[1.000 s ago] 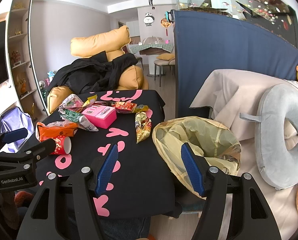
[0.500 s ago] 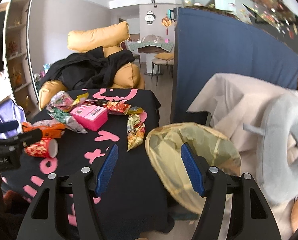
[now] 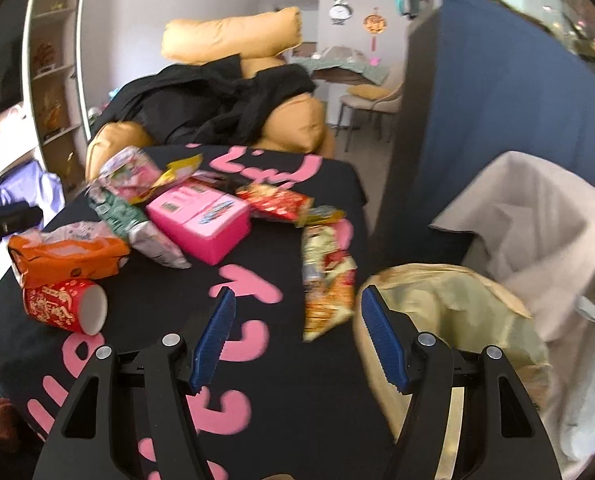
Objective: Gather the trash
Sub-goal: 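Grasp the orange snack bag with the left tool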
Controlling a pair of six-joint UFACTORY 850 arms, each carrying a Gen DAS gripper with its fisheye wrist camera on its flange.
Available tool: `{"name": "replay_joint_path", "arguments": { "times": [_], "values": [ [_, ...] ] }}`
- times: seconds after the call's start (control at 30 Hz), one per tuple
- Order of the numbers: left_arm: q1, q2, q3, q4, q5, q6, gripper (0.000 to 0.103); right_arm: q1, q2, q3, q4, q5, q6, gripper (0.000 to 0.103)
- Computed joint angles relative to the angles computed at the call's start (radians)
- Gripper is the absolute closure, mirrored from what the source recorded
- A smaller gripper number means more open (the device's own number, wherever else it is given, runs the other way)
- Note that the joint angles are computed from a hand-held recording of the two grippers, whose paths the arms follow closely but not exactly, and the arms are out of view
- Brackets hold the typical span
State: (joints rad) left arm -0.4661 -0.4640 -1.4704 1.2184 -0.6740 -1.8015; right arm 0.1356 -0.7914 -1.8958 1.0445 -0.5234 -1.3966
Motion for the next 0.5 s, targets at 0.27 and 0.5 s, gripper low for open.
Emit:
{"name": "replay_joint_path", "arguments": {
  "times": [0.27, 0.5],
  "values": [
    [0.119, 0.105, 0.17, -0.165, 0.242, -0.043, 0.02, 0.05, -0.021, -0.002, -0.12, -0.059, 0.081, 0.041],
    [0.164, 0.083, 0.201, -0.361, 0.473, 0.059, 0.032, 0.059, 0.002, 0.044, -0.141, -0.056, 0.06, 0.041]
  ]
}}
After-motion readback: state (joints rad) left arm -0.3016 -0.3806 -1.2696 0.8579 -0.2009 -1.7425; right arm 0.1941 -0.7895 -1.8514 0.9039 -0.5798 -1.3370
